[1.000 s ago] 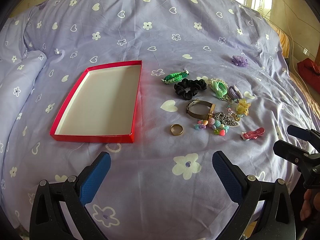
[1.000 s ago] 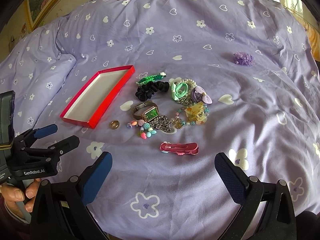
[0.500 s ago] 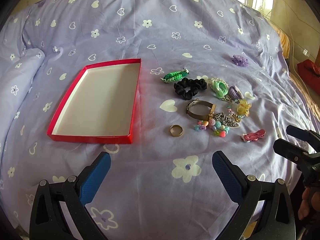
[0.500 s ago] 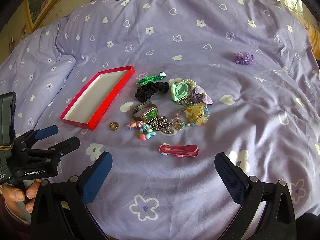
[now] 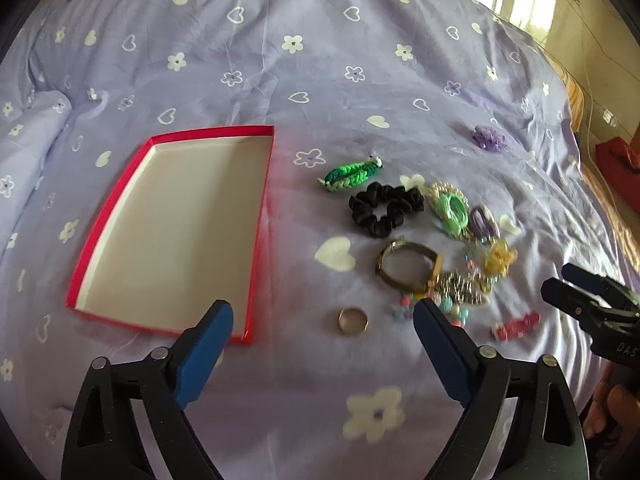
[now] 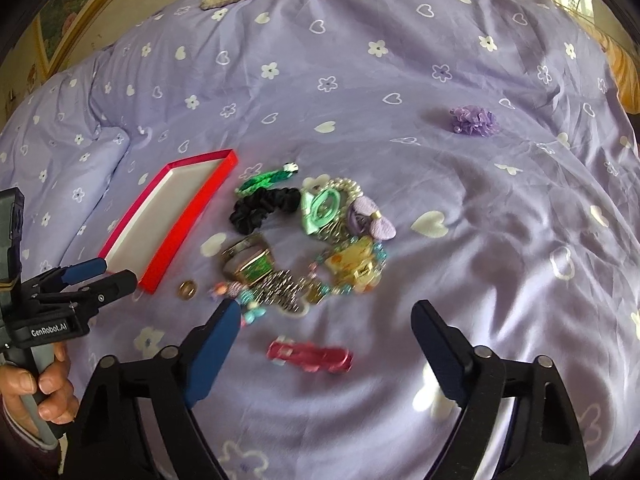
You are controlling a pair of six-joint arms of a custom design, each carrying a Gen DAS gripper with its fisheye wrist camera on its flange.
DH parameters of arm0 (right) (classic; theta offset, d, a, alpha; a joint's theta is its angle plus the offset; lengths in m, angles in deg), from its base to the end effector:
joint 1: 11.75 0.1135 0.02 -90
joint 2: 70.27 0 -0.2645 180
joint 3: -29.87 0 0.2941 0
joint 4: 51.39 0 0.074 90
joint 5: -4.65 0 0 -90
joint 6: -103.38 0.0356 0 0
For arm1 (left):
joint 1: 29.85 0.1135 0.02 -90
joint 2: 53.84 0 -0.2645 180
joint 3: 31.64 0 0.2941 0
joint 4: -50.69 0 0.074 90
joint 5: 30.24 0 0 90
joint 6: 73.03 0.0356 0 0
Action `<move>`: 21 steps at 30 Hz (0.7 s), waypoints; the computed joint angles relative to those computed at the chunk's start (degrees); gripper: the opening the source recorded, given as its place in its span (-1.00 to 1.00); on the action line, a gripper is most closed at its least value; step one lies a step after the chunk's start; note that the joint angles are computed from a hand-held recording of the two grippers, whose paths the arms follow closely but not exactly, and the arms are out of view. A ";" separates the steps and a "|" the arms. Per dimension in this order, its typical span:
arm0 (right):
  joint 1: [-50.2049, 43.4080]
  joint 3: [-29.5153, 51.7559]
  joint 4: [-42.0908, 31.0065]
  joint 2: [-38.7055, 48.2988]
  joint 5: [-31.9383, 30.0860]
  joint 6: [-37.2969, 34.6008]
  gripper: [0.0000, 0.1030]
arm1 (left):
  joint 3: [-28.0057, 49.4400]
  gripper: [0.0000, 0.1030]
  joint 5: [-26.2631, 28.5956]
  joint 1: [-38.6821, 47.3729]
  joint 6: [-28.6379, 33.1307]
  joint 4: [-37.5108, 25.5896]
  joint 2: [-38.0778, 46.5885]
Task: Organize jewelry
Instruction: 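Grasp the black scrunchie with the left tool while the right tool grasps the lavender bow clip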
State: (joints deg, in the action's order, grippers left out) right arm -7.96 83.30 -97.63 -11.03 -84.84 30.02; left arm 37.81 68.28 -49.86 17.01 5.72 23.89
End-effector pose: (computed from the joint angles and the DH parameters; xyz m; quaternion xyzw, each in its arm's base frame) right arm 0.2442 0.0159 0.2246 0.1073 0.9395 0.0535 0.3207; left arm 0.2990 -0.1145 0.2421 0.1878 0.9279 -0.1239 0.2974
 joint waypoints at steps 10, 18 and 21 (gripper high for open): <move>-7.55 5.83 5.66 13.12 -3.98 -3.34 0.18 | 14.60 0.50 2.43 -0.11 -2.02 1.04 18.69; -9.85 11.29 7.53 23.56 -5.50 -4.91 -0.02 | 27.28 0.31 3.51 -0.89 -3.65 -0.73 32.72; -9.67 12.81 7.67 26.60 -5.46 -5.29 -0.06 | 32.13 0.28 4.14 -1.30 -3.66 -1.82 37.71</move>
State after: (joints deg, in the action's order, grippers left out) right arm -17.63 96.11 -89.96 15.56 -90.30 24.73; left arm 69.93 72.41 -51.15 13.36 3.90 61.60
